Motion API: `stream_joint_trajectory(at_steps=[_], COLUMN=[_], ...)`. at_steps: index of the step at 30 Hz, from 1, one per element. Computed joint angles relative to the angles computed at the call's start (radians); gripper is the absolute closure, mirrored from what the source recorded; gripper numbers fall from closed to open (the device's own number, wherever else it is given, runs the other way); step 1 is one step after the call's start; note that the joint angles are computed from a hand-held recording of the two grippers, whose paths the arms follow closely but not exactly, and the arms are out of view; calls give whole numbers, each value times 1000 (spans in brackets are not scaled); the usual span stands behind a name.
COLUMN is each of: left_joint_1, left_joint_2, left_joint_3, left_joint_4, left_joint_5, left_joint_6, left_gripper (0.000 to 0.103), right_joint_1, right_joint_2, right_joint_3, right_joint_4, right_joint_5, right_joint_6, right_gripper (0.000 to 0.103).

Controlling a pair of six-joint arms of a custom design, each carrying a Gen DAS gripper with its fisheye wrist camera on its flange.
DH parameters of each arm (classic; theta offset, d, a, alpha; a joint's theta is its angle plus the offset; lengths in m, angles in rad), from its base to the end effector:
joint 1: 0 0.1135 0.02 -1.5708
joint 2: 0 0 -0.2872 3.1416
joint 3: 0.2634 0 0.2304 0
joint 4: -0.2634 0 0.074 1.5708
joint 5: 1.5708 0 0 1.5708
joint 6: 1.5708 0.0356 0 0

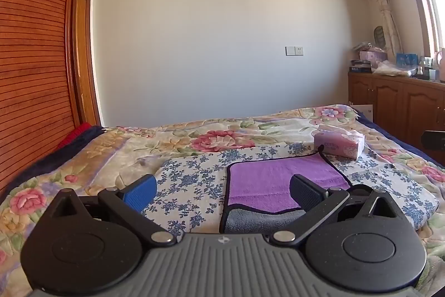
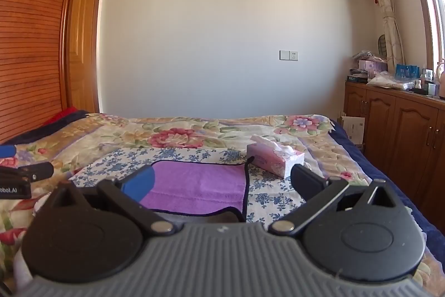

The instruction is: Fold towel

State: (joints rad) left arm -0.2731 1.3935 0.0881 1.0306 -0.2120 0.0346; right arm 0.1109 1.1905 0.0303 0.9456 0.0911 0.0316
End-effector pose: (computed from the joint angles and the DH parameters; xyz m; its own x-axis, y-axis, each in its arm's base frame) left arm 0.1853 -0.0441 0.1677 -0.2588 0.1076 -0.9599 0.0777 0.9929 0.0904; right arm 0.1635 0.0149 0.1769 -0.2122 0.0080 -0.9772 -0.0152 0.9998 0.0115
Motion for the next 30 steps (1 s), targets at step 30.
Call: stream_joint_trajectory(at_steps=[30], left_joint_1=[0], left_joint_2=[2], left_joint_3=[0], left_joint_4=[2], left_joint_5=[-3], left_joint_6=[8], left_gripper=[0], right_joint_1=[-6], right_joint_2=[2], right_joint_3=[5], right_joint_4=[-17], right_joint_5=[-3], right_joint_6=[2], right_gripper=[0])
